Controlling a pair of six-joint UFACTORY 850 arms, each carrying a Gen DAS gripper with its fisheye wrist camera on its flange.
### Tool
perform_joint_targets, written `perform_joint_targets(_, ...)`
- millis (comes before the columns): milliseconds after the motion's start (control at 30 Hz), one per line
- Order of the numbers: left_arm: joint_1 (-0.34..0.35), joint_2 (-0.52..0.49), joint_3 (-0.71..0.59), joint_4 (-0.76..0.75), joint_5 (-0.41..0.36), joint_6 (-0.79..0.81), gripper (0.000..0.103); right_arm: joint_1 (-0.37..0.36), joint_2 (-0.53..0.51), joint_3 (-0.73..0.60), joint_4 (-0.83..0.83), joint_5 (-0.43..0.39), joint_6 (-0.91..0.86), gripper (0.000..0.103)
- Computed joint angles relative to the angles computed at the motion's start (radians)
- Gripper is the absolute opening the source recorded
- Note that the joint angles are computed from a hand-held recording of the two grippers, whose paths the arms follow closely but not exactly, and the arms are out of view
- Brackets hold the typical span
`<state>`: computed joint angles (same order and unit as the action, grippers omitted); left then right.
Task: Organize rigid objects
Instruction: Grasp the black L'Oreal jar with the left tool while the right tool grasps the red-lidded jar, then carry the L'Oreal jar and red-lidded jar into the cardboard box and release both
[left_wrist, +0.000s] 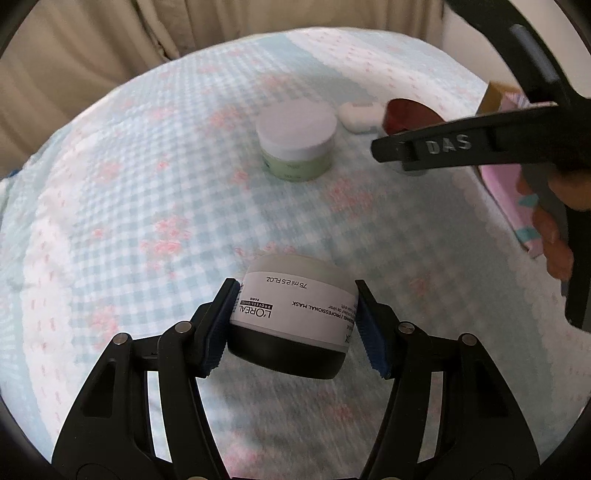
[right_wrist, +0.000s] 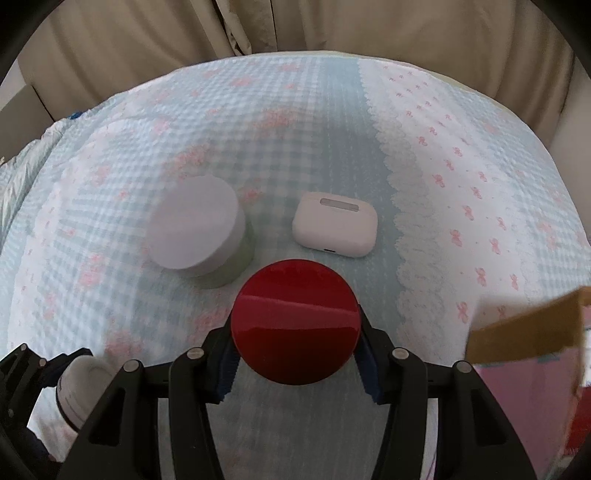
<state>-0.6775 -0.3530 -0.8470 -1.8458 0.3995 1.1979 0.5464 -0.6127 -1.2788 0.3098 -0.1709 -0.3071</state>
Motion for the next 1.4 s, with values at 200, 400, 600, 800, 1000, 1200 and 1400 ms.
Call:
perform_joint_targets(200, -0.033, 0.117, -0.003, -0.15, 0.092, 0.137, 0.058, -0.001, 0.126, 0.065, 0.051, -0.023, -0.024, 0.05)
perform_joint_targets(400, -0.062, 0.233, -0.074, -0.317, 0.21, 0.321, 0.058, -0.013, 0.296, 0.102, -0.008, -0.114, 0.074, 0.05)
perform_joint_targets(600, -0.083, 0.261, -0.194, -0.405, 0.284, 0.434, 0.058, -0.054, 0.432, 0.117, -0.043, -0.202, 0.128, 0.05)
perform_joint_targets(800, -0.131, 0.179, -0.376, -0.443, 0.361, 0.486, 0.058, -0.151, 0.521, 0.136, 0.034, -0.259, 0.058, 0.05)
perform_joint_targets(1000, -0.175, 0.023, -0.615, -0.485, 0.421, 0.504, 0.058, -0.307, 0.559, 0.119, 0.12, -0.338, -0.092, 0.05)
perform_joint_targets(1200, -0.198, -0.188, -0.894, -0.558, 0.447, 0.555, 0.058, -0.465, 0.519, 0.065, 0.186, -0.411, -0.248, 0.05)
perform_joint_targets(1400, -0.188, -0.415, -1.191, -0.688, 0.459, 0.659, 0.058, -0.573, 0.415, -0.022, 0.193, -0.478, -0.34, 0.05)
